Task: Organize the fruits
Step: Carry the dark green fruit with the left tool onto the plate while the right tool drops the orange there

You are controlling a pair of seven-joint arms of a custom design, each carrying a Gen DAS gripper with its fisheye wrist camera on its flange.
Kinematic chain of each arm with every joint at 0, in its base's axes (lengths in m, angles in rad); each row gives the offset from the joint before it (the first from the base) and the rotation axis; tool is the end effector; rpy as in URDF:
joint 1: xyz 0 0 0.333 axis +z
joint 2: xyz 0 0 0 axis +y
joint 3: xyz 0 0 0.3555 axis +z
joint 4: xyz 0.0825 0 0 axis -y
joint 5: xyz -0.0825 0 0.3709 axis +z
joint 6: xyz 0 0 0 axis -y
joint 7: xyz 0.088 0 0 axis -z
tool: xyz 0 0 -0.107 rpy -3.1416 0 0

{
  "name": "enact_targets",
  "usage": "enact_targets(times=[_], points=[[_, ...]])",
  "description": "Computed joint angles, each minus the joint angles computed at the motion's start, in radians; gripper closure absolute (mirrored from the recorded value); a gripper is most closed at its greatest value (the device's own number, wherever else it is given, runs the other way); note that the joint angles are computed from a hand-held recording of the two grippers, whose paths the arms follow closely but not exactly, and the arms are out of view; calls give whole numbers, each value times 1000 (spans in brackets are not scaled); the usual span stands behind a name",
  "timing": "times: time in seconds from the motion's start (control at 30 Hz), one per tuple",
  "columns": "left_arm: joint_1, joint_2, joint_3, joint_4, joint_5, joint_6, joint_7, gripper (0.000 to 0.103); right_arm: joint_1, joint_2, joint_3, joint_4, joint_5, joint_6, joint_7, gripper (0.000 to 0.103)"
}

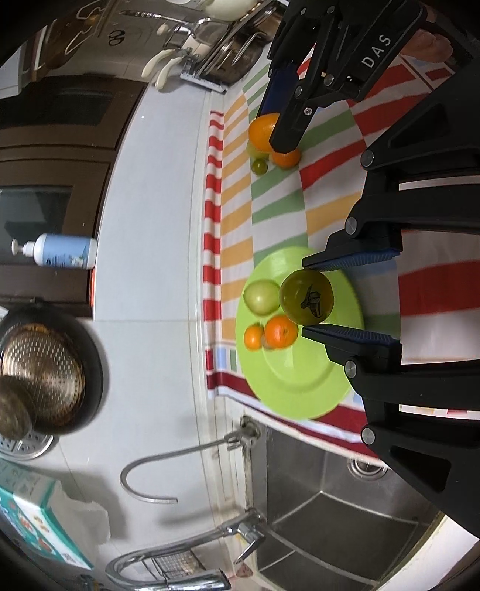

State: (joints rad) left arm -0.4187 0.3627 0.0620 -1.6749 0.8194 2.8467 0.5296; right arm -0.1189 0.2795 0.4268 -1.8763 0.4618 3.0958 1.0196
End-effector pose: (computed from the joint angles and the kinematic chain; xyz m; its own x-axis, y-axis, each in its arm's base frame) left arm 0.6418 -0.2879 0.5172 -0.0436 -0.9982 0.0402 -0.6038 -0.0057 -0.7971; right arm 0.6501 0.1341 0.5270 0.3526 -0.9343 -0.0517 -0.5399 -0.1580 -0.8267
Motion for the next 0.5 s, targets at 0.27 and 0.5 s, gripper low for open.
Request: enact_targets(times=[0.27,0.5], points=[[34,-1,8,-10,-16,12,27,74,80,43,-53,62,-97,-22,75,69],[58,38,16,28,-80,22,98,74,130,116,-86,164,-181,-87,141,69]])
